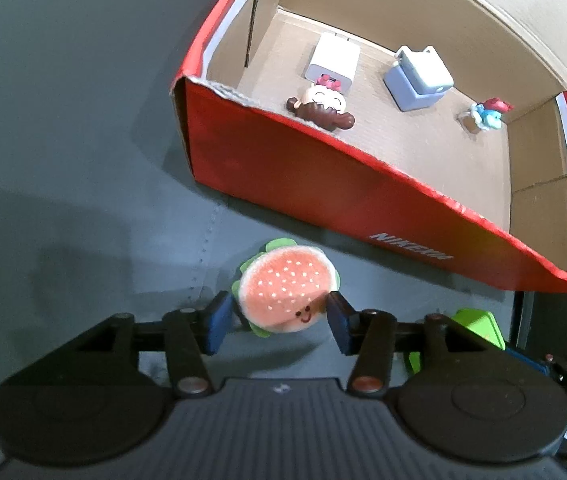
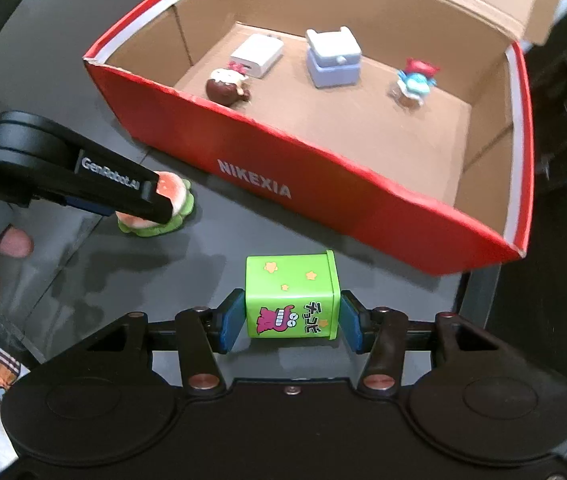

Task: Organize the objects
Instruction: 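Lift both figures and carry them over the shoebox floor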

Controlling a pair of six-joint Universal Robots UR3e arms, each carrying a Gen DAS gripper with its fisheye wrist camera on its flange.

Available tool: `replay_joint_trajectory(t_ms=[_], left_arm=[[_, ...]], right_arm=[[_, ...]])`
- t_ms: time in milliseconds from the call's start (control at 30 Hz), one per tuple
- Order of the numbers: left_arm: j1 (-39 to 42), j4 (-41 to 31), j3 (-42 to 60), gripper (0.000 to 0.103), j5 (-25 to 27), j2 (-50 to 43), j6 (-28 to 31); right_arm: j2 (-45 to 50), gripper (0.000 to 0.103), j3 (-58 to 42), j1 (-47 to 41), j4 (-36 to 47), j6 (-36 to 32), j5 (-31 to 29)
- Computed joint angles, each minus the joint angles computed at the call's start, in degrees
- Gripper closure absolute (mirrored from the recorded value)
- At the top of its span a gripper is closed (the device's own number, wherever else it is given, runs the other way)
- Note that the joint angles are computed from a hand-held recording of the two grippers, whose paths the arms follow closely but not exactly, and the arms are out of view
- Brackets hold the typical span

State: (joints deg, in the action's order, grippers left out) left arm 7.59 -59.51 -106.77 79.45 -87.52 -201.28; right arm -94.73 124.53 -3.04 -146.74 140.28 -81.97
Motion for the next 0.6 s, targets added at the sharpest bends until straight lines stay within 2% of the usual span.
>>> replay_joint_trajectory(t_ms=[67, 133, 467, 600], left_arm=[[-0.53, -0.16, 0.81, 0.038, 1.29, 0.08, 0.82], [-1.15, 0.34, 1.36, 0.033, 2.81, 0.00, 1.99], [-6.18, 2.20, 4.61, 0.030, 6.30, -5.13, 9.13], [-7.51, 3.05, 4.97, 0.030, 8.23, -7.19, 9.52]], right_arm=[[-0.86, 0.053, 0.28, -0.83, 1.21, 0.90, 0.76], [-1.64, 0.053, 1.05, -1.19, 0.89, 1.73, 0.81], [0.60, 0.053, 0.59, 0.81, -1.33, 4.35, -2.32], [2.47, 0.053, -0.11, 1.74, -2.03, 4.98, -3.64]])
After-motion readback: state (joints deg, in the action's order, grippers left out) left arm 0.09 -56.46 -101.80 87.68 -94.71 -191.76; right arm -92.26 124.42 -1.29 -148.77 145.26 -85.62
